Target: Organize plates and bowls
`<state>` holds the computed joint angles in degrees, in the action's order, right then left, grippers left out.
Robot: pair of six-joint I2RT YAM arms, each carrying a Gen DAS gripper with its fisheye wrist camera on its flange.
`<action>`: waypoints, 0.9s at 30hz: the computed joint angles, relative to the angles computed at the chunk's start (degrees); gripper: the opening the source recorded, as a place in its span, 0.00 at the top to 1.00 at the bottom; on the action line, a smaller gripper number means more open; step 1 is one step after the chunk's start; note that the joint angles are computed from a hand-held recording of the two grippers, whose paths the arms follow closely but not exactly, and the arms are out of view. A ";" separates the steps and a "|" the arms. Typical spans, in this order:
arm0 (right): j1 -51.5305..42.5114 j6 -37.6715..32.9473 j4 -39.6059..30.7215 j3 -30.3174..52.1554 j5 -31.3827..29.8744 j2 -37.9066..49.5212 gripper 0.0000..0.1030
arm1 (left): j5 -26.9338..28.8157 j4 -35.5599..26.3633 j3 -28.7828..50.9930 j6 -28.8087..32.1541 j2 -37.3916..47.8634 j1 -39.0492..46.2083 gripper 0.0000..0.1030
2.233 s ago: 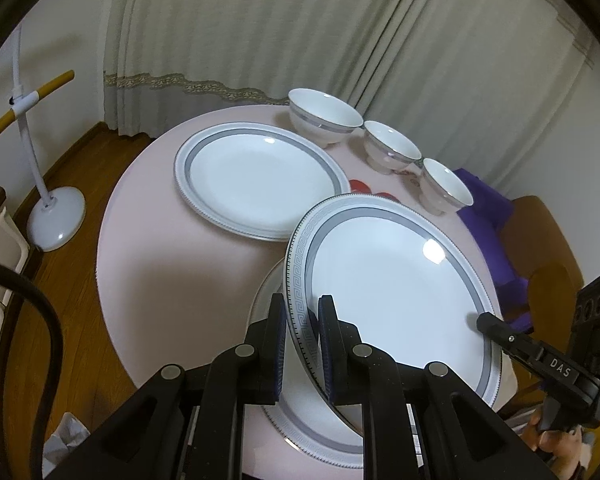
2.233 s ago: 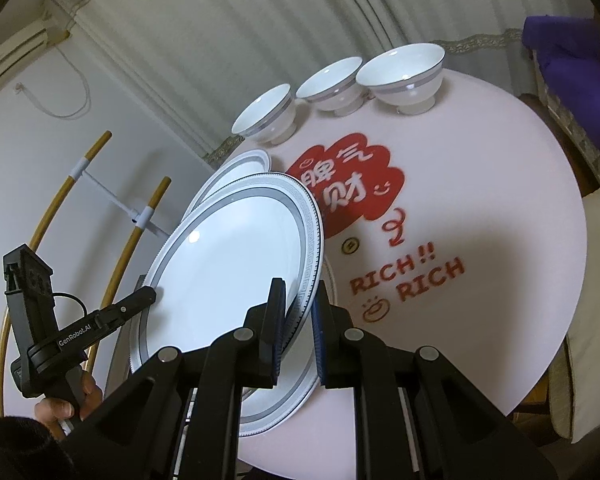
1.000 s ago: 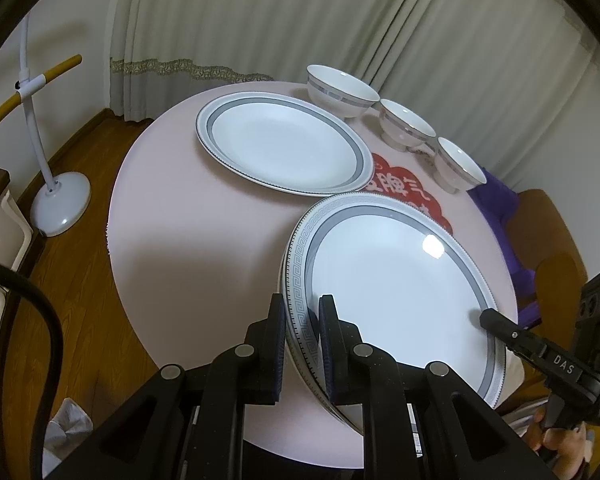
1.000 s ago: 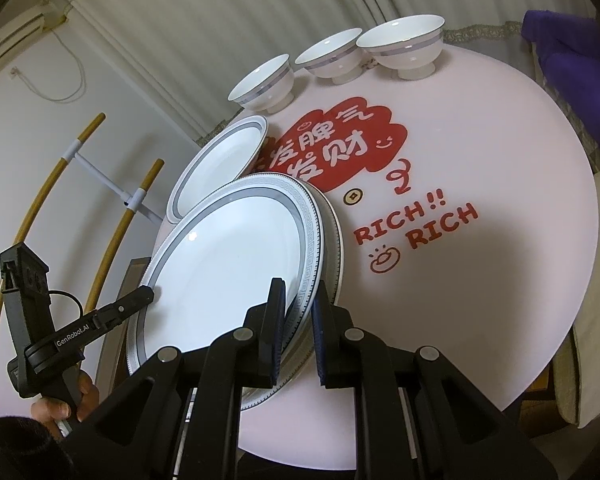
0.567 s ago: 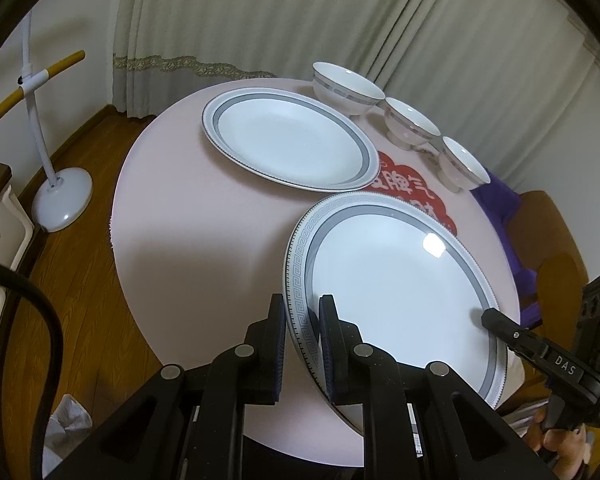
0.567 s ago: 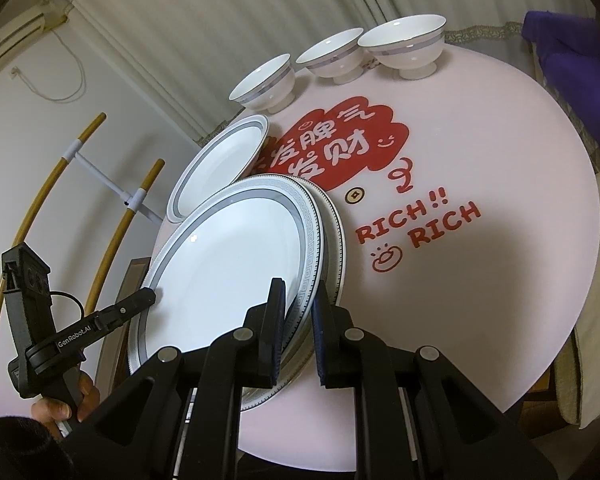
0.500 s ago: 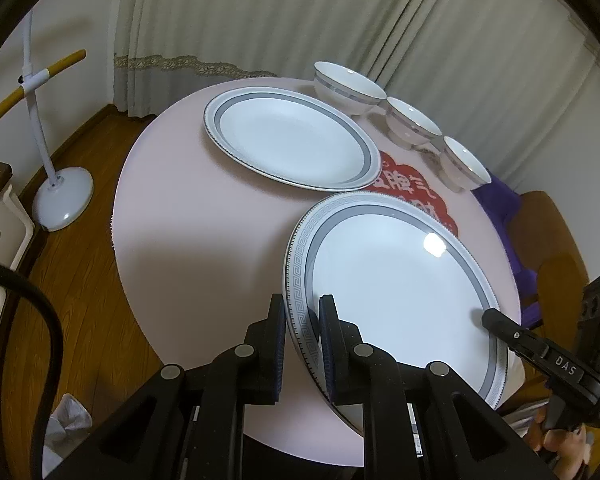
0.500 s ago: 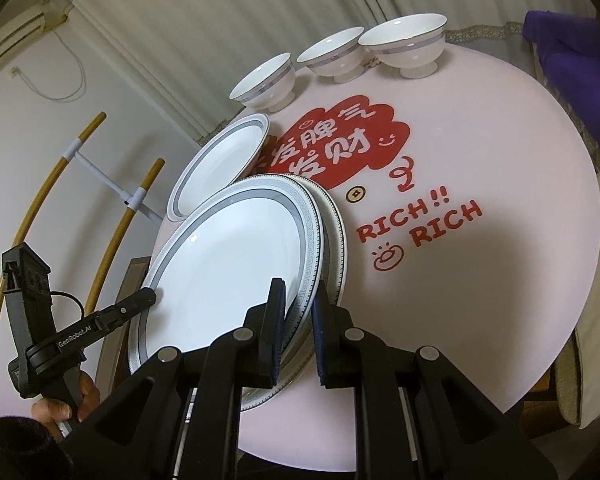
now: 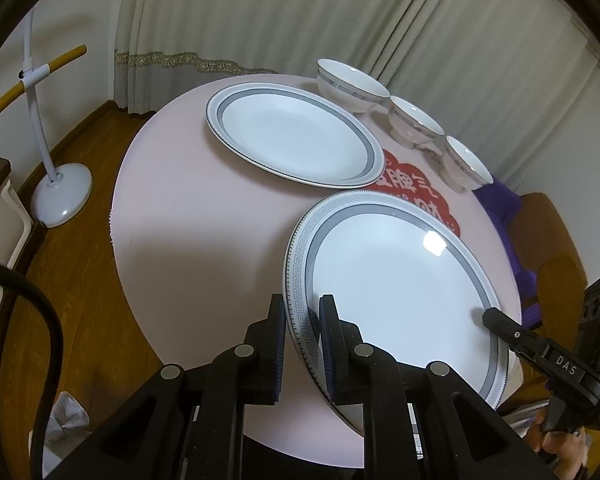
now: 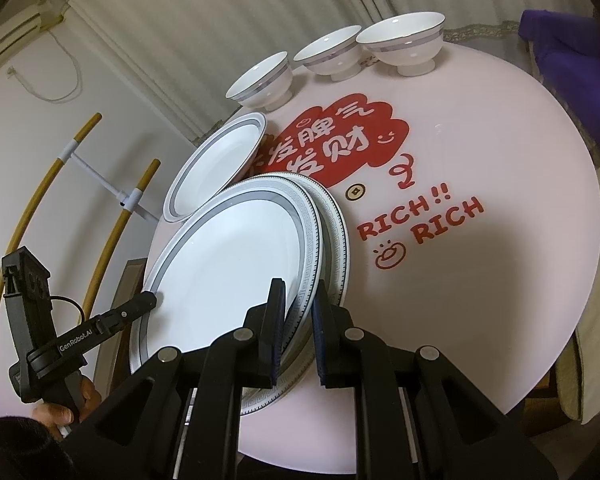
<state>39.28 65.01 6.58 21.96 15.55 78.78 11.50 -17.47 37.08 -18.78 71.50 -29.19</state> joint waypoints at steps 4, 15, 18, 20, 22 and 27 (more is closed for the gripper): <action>0.87 0.92 -0.14 0.01 1.34 0.05 0.87 | 0.10 0.40 -0.60 -0.14 -0.45 0.04 0.88; 3.19 2.70 0.94 0.05 5.58 1.38 0.85 | 0.19 3.51 -3.03 -1.59 -1.12 -0.05 0.88; 3.86 3.03 0.13 0.64 7.03 1.79 0.85 | 0.09 4.46 -3.74 -2.21 -1.31 -0.19 0.88; 4.30 3.46 -0.26 0.87 7.69 1.93 0.85 | -0.27 4.82 -4.05 -2.39 -1.46 -0.41 0.88; 4.57 3.71 -0.47 0.98 8.16 1.97 0.85 | -0.29 5.10 -4.20 -2.61 -1.46 -0.45 0.88; 4.76 4.15 -1.09 1.14 8.46 1.77 0.85 | -0.36 4.25 -3.77 -2.97 -1.30 -0.66 0.87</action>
<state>44.04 69.15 5.49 23.10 24.01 80.55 11.14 -13.21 33.31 -21.75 70.20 -29.85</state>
